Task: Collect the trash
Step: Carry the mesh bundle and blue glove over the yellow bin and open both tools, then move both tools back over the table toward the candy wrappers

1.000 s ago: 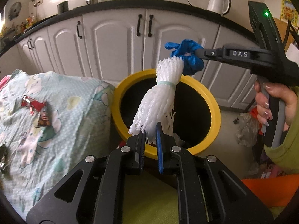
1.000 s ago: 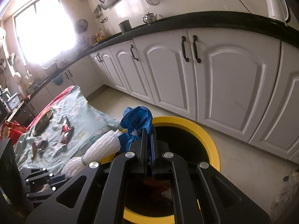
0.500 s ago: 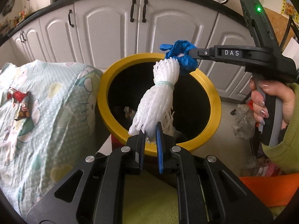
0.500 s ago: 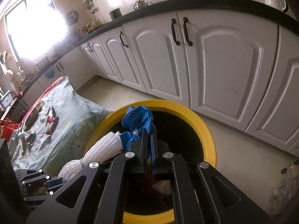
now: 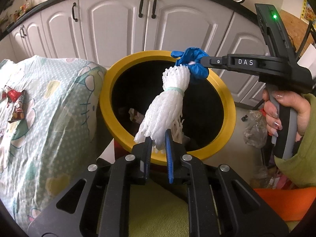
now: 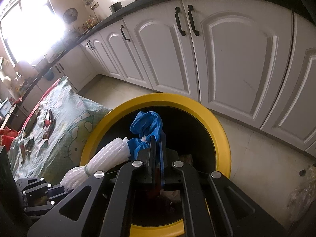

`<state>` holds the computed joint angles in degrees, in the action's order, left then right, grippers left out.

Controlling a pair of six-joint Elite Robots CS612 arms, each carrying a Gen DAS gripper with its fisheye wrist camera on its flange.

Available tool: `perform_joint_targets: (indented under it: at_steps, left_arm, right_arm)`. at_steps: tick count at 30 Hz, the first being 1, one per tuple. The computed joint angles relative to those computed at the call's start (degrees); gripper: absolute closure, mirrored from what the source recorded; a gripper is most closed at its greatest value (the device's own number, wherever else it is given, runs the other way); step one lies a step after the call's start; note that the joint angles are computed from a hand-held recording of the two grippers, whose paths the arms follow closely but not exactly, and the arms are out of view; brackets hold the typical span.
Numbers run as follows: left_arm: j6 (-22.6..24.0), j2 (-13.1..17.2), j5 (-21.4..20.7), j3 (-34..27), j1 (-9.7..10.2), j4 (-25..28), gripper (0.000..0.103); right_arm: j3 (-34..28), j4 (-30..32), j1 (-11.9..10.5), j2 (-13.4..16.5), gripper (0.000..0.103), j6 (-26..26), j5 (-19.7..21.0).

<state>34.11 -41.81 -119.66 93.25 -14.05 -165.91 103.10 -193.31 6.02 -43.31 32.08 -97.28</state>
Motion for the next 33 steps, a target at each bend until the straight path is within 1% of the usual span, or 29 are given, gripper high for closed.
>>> perform_joint_targets:
  at_steps: [1,2,3,4,5,7,8,9,10,11,12,13,15,16,17,18,19,20,21,22,24,25,28,30,33]
  left_arm:
    - [-0.11,0.03,0.02,0.01,-0.01,-0.27,0.095]
    - [-0.10,0.03,-0.04,-0.01,-0.02,-0.30,0.095]
    - [-0.15,0.06,-0.10,-0.06,0.00,-0.41,0.092]
    - [-0.30,0.10,-0.15,-0.06,-0.01,-0.67,0.090]
    - [-0.42,0.14,-0.22,-0.15,-0.02,-0.74,0.090]
    - [-0.92,0.26,-0.21,-0.34,-0.07,-1.02,0.087]
    - [-1.13,0.32,-0.30,-0.45,-0.07,-0.94,0.082]
    - [-1.40,0.37,-0.43,-0.59,-0.05,-0.81,0.077]
    - [-1.70,0.40,-0.65,-0.71,-0.01,-0.68,0.076]
    - [-2.02,0.41,-0.93,-0.78,0.07,-0.67,0.070]
    - [-2.30,0.40,-1.08,-0.75,0.13,-0.93,0.061]
    - [-2.82,0.40,-1.27,-0.73,0.25,-1.35,0.057]
    - [-3.77,0.36,-1.82,-0.74,0.52,-1.60,0.044]
    - [-4.49,0.36,-2.36,-0.88,0.74,-1.63,0.040]
    - [-4.95,0.34,-2.58,-0.90,0.89,-1.91,0.032]
    - [-5.55,0.30,-2.74,-0.89,1.05,-2.46,0.026]
    - [-5.87,0.30,-2.94,-0.90,1.20,-2.81,0.024]
    - [-6.40,0.25,-3.24,-0.91,1.39,-3.27,0.020]
    - [-7.18,0.20,-3.46,-0.88,1.59,-3.88,0.012]
    - [-7.92,0.17,-3.76,-0.81,1.78,-4.55,0.011]
    - [-9.31,0.16,-4.23,-0.91,2.21,-5.62,0.011]
    - [-9.83,0.08,-4.14,-0.84,2.35,-6.10,0.011]
    - [-11.65,-0.11,-3.39,-0.55,2.81,-8.87,0.011]
    - [-12.96,-0.23,-3.10,-0.51,3.27,-10.68,0.011]
    - [-14.68,-0.38,-2.02,-0.27,3.81,-13.49,0.011]
  right_arm:
    - [0.02,0.01,0.02,-0.01,0.099,-0.02,-0.07]
    - [0.00,0.07,0.02,-0.02,0.096,0.05,-0.06]
    - [0.02,-0.01,0.00,-0.02,0.090,0.14,0.00]
    - [0.08,-0.18,0.03,-0.04,0.087,0.25,-0.16]
    - [0.15,-0.27,0.06,-0.09,0.081,0.31,-0.41]
    - [0.13,-0.31,0.13,-0.12,0.080,0.23,-0.63]
    - [0.18,-0.43,0.16,-0.17,0.078,0.28,-0.69]
    - [0.15,-0.47,0.16,-0.16,0.073,0.40,-0.69]
    - [0.15,-0.58,0.14,-0.18,0.071,0.52,-0.78]
    - [0.19,-0.76,0.16,-0.19,0.069,0.59,-0.98]
    - [0.27,-0.94,0.22,-0.26,0.069,0.63,-1.30]
    - [0.33,-1.08,0.17,-0.31,0.068,0.66,-1.42]
    - [0.41,-1.28,0.17,-0.42,0.063,0.86,-1.64]
    - [0.41,-1.38,0.19,-0.47,0.062,0.94,-1.80]
    - [0.43,-1.59,0.26,-0.50,0.061,0.98,-1.97]
    - [0.38,-1.55,0.29,-0.54,0.059,0.92,-2.06]
    - [0.31,-1.46,0.37,-0.60,0.057,0.82,-2.32]
    - [0.25,-1.50,0.52,-0.64,0.053,0.74,-2.79]
    - [0.23,-1.63,0.64,-0.67,0.048,0.71,-3.15]
    - [0.19,-1.81,0.80,-0.73,0.046,0.61,-3.59]
    - [-0.02,-1.76,1.16,-0.87,0.041,0.19,-4.62]
    - [-0.14,-1.77,1.32,-0.93,0.041,-0.15,-5.01]
    - [-0.55,-2.04,1.96,-1.18,0.037,-1.51,-6.22]
    - [-0.93,-2.42,2.54,-1.31,0.033,-2.67,-7.05]
    - [-1.63,-3.30,3.43,-1.50,0.031,-4.94,-7.29]
